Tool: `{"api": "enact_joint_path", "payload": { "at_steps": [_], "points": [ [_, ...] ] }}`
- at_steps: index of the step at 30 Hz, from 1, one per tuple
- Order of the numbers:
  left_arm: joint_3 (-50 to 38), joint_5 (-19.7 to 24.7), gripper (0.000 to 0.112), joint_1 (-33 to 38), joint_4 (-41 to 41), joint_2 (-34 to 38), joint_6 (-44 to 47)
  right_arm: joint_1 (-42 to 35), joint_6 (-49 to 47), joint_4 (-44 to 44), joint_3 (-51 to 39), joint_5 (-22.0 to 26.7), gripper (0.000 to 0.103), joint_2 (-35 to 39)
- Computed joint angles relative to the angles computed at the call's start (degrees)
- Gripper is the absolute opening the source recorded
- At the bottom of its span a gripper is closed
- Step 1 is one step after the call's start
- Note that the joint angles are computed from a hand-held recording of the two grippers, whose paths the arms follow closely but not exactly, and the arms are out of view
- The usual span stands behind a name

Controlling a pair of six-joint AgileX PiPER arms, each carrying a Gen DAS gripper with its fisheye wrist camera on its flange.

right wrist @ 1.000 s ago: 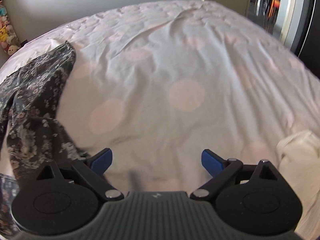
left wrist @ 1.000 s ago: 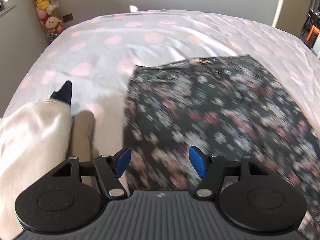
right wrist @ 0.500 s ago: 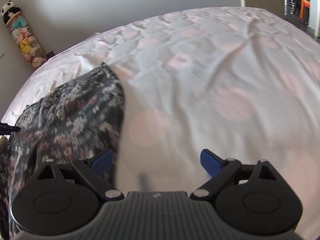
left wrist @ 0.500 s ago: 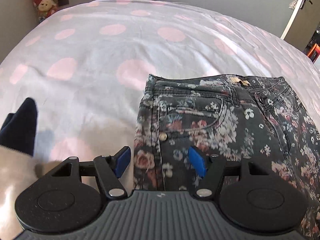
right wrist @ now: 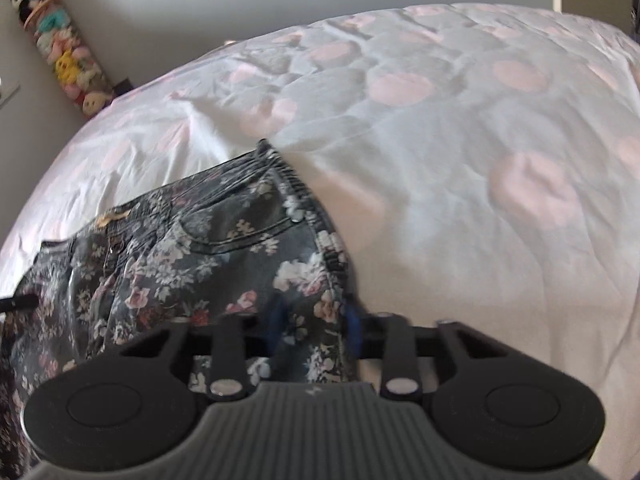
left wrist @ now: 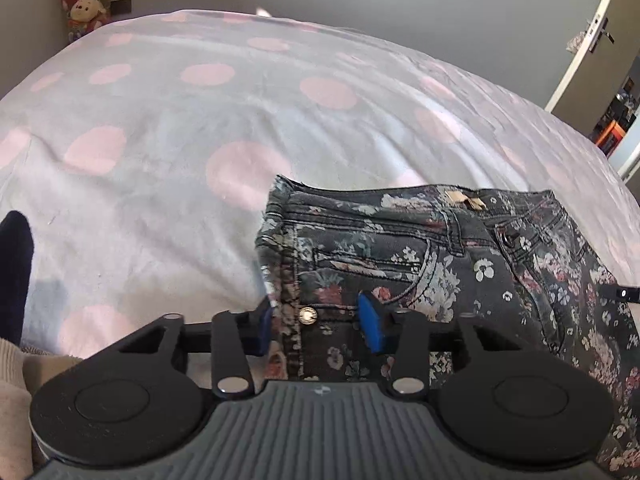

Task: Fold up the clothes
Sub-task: 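Move the right gripper toward the jeans waistband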

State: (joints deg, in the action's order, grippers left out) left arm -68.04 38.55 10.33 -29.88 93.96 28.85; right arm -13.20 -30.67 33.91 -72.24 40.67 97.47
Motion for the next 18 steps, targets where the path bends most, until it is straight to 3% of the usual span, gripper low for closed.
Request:
{"api": "enact_joint_path", "payload": {
  "at_steps": [2, 4, 7, 11, 15, 18],
  "points": [
    [0.22, 0.54, 0.012, 0.63, -0.41, -1.28, -0.32, 1.6, 2.02, -2.82, 0.1, -0.89, 0.007, -1.57],
    [0.4, 1.12, 0.006, 1.28, -0.8, -2.54, -0.67, 3.07, 4.67, -6.05, 0.56, -2.14, 0.006, -3.76],
    [0.71, 3.19, 0.004, 1.4, -1.03, -6.34, -0.3, 4.52, 9.72, -10.78, -0.42, -1.59, 0.006, -7.06],
    [0.61, 8.29, 0.004, 0.87, 0.0, -14.14, -1.84, 6.63, 14.47, -15.06, -5.01, 2.66, 0.006, -11.61],
    [-0.3, 15.98, 0.004, 3.39, -0.71, -24.72, -1.65, 11.27, 19.99, -22.09, -12.66, 7.76, 0.006, -16.25],
    [-4.35, 27.31, 0.004, 11.74, -5.35, -31.95, 1.85, 14.95, 23.08, -25.73, -21.42, 12.87, 0.006, -17.65]
  ]
}}
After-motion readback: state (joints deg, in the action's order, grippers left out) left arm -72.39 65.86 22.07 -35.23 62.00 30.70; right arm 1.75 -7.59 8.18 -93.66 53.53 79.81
